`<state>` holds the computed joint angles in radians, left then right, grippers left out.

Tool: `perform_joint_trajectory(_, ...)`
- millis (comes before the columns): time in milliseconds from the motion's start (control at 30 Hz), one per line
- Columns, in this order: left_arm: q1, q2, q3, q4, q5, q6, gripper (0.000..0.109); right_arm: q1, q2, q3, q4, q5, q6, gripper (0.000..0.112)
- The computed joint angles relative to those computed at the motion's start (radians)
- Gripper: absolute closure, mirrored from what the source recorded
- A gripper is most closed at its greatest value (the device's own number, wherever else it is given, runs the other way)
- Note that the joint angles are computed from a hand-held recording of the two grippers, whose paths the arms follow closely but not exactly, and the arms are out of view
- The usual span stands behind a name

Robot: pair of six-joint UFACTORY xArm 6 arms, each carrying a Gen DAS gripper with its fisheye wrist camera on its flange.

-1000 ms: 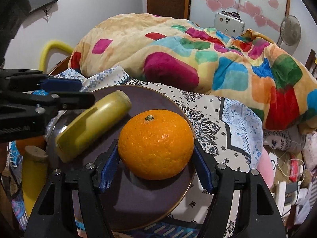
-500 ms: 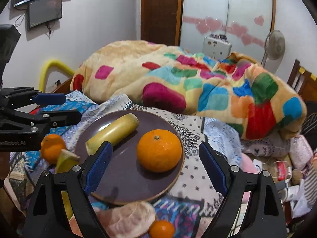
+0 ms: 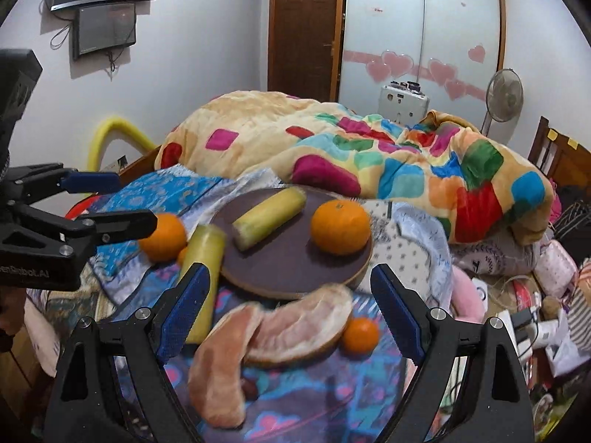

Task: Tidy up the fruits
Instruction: 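Grasp the second yellow-green cylinder with the left tool while the right tool grasps a peeled pomelo segment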

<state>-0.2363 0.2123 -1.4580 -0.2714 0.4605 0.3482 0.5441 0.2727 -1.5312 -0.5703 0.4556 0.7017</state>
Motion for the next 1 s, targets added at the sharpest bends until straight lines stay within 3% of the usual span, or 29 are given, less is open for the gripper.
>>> perform_joint_trajectory(167,0.007,-0.078,0.121,-0.054,-0.024,0.047,0.024,0.019,-0.026,0.083,-0.006,-0.034,0.031,0.025)
perform_joint_trajectory(367,0.013,-0.136,0.229,-0.065,-0.049,0.069,0.023,0.025,-0.003,0.115,0.105,-0.052,-0.035,0.027)
perform_joint_trajectory(533,0.021,-0.153,0.272,-0.108,-0.03,0.109,0.023,0.03,0.037,0.086,0.196,-0.03,-0.109,0.047)
perform_joint_trajectory(633,0.021,-0.155,0.287,-0.115,-0.035,0.111,0.023,0.027,0.043,0.081,0.176,-0.032,-0.096,0.053)
perform_joint_trajectory(700,0.02,-0.145,0.283,-0.102,-0.039,0.096,0.023,0.028,0.03,0.099,0.23,-0.045,-0.154,0.068)
perform_joint_trajectory(1000,-0.006,-0.072,0.209,-0.086,-0.037,0.06,0.023,0.004,-0.057,0.208,0.124,-0.095,-0.068,0.069)
